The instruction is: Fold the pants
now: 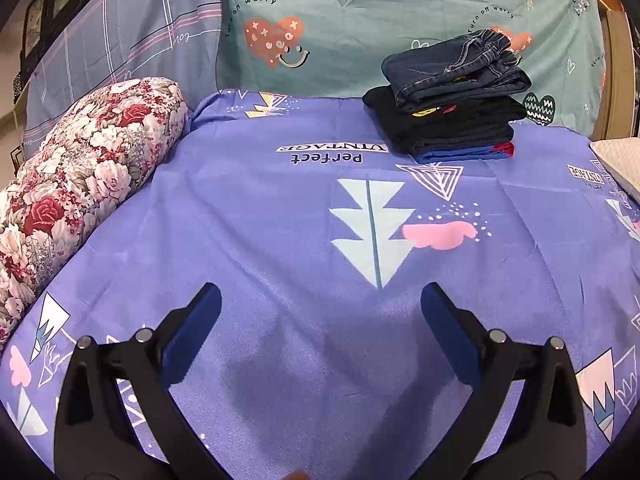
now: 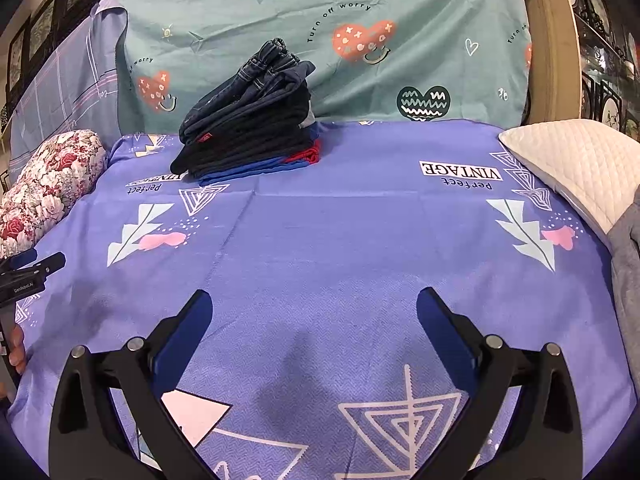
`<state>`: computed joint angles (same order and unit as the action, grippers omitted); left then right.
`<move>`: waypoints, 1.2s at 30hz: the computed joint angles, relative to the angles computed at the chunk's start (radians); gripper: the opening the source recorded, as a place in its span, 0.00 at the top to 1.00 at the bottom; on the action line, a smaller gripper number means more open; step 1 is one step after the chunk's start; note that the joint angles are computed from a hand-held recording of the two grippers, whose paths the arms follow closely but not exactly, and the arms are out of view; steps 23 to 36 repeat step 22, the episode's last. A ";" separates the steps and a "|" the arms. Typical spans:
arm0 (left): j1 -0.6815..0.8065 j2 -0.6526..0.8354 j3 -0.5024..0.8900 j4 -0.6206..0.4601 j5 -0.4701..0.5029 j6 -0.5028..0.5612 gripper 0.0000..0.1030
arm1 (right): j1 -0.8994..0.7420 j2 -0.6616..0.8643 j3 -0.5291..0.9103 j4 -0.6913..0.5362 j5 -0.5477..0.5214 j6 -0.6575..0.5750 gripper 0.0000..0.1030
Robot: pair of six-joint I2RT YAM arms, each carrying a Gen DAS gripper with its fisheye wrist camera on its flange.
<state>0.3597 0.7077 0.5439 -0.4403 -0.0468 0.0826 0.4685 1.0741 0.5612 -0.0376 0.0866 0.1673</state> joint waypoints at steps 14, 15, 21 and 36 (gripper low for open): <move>0.023 -0.004 -0.001 0.001 0.046 0.015 0.02 | -0.009 0.004 0.002 -0.007 -0.007 0.005 0.01; 0.011 -0.005 -0.002 -0.002 0.034 0.016 0.02 | -0.010 0.006 0.003 -0.006 -0.009 0.005 0.01; -0.009 0.009 -0.001 0.001 -0.002 0.007 0.02 | -0.012 0.010 0.004 -0.006 -0.011 0.008 0.01; 0.002 0.014 0.001 -0.001 0.010 0.005 0.02 | -0.013 0.011 0.005 -0.006 -0.012 0.008 0.01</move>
